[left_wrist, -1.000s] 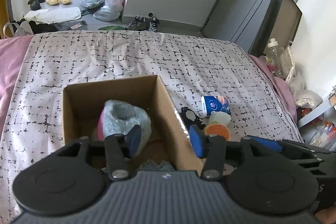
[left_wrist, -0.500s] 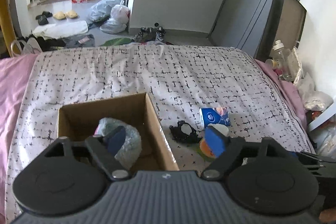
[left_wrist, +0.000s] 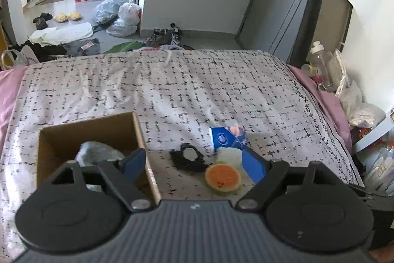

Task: Organize soft objects
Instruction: 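Withdraw both tools from the box toward the orange burger plush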

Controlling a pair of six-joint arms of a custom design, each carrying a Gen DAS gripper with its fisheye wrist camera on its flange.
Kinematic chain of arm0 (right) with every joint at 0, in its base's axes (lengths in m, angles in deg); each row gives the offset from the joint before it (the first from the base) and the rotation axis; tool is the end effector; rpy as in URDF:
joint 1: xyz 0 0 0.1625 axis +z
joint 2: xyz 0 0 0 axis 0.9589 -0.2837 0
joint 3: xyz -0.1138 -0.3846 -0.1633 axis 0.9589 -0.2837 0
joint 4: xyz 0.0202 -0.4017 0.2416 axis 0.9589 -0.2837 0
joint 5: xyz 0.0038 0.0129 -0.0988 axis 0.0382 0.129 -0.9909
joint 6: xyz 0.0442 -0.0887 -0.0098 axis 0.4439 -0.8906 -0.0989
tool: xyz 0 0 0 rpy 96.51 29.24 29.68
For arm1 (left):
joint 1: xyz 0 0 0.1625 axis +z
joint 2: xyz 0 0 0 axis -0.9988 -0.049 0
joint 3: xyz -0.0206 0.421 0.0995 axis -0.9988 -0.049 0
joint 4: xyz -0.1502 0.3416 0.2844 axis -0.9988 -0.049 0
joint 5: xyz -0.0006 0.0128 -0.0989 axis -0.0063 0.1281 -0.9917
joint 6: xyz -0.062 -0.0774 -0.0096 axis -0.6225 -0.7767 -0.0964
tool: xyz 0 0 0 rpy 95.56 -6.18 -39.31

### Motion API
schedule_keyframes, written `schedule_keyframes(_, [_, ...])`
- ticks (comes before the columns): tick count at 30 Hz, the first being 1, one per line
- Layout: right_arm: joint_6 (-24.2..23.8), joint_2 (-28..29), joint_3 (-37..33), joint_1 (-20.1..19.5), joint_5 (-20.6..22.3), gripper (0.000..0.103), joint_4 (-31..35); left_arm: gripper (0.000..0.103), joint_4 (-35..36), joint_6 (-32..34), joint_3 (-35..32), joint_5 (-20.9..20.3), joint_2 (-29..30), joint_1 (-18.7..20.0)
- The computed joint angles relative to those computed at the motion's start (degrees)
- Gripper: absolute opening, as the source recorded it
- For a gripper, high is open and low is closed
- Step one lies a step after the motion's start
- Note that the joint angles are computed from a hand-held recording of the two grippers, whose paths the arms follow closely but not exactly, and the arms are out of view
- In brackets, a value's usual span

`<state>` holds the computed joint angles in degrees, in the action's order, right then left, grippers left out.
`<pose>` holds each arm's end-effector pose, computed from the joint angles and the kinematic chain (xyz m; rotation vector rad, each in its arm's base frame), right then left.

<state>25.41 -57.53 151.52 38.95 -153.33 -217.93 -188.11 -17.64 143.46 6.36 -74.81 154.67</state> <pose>0.3651 -0.6059 -0.0240 0.6856 -2.7533 0.7019 -0.0105 -0.5653 0.3803 -0.0154 2.3306 -0.9986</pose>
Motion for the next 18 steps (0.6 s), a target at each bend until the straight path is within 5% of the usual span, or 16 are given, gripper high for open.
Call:
schedule_keyframes(10, [1.5, 0.0, 0.7, -1.7, -1.1, 0.101, -4.3, 0.084, 0.8, -1.2, -1.1, 1.0, 3.9, -0.4])
schedule_keyframes(18, [3.4, -1.4, 0.3, -4.1, 1.4, 0.101, 0.3, 0.084, 4.8, -3.0, -3.1, -3.0, 6.8, 0.7])
